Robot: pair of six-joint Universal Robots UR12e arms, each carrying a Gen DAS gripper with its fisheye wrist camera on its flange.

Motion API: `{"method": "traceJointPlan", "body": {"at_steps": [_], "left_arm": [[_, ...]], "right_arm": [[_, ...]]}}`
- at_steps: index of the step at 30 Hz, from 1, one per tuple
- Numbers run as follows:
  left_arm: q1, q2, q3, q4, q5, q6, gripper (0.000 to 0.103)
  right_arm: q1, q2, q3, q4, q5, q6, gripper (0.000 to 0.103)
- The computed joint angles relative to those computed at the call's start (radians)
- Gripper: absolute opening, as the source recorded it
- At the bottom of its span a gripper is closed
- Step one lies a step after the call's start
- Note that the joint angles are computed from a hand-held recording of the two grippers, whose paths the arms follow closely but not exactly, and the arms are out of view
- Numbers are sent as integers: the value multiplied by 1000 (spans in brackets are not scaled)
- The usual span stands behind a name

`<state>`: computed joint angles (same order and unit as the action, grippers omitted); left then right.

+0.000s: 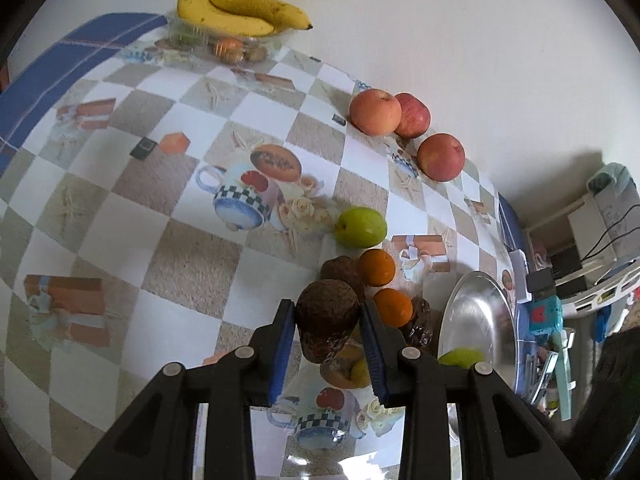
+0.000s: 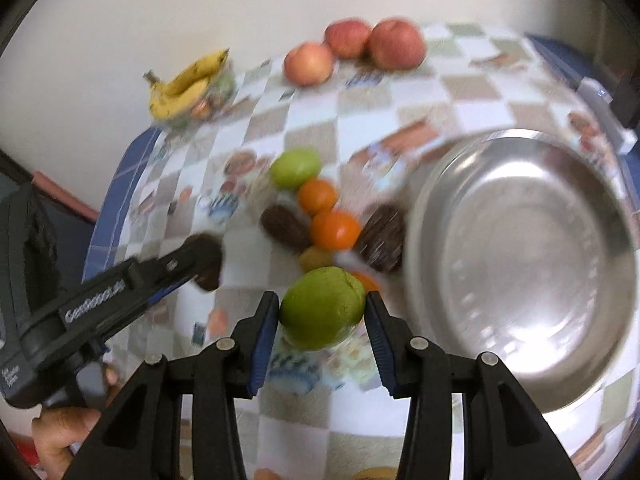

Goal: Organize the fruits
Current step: 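Release the green apple and the date into the steel bowl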

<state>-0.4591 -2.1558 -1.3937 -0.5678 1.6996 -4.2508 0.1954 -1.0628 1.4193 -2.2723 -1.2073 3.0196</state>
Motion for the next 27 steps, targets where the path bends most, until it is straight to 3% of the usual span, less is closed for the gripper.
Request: {"method": "traceJointPlan", "body": {"at_steps": [9, 14, 19, 23, 27], "left_arm": [[-25, -71, 168, -95, 1, 143, 35], [-43, -149, 310, -166, -11, 242, 35], [-59, -237, 451, -228, -52, 320, 35], [-70, -301, 549, -287, -65, 394, 35], [-69, -337, 588, -299, -80, 408, 35]], "right_arm": [[-30, 50, -82, -72, -101, 95, 46], [-56, 68, -95, -61, -122, 145, 46], [-85, 81, -101, -65, -200, 216, 46], [-99, 86, -99, -81, -236, 226, 46], [-107, 99, -102, -63, -224, 215, 46]]}}
